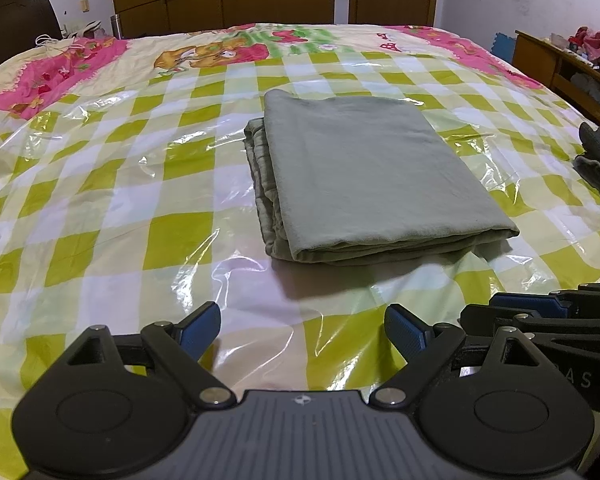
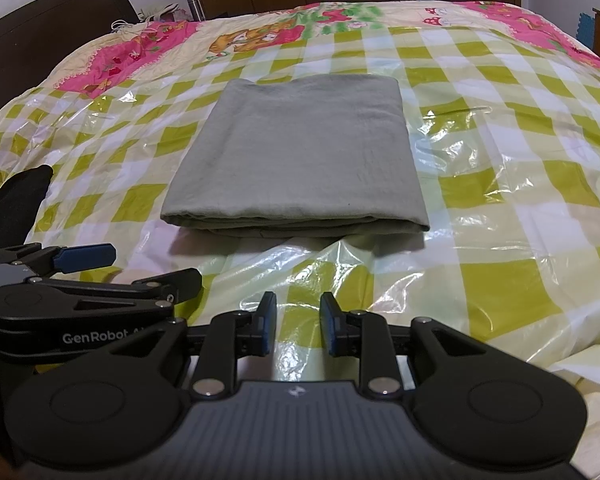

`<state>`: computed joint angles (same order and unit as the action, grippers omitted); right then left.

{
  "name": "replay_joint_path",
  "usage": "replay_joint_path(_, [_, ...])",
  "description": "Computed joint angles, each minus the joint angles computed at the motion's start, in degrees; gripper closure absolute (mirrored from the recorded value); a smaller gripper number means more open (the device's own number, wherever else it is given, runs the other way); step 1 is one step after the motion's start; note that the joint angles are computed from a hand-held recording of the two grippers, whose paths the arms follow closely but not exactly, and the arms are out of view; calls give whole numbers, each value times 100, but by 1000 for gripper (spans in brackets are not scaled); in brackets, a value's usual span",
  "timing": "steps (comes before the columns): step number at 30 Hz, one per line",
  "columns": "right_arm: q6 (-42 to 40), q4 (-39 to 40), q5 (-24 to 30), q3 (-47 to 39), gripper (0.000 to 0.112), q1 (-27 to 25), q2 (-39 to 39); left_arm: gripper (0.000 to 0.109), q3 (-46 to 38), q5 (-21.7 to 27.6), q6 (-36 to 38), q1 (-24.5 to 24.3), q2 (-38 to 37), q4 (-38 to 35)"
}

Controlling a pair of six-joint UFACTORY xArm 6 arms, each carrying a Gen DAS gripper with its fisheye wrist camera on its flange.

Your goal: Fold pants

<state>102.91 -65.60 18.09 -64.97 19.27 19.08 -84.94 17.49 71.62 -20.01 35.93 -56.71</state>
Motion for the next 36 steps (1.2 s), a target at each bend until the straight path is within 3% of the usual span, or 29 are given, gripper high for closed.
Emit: replay_joint_path(36, [-134, 148, 357, -97, 87, 176, 44, 9, 131, -370, 207, -123, -25, -177])
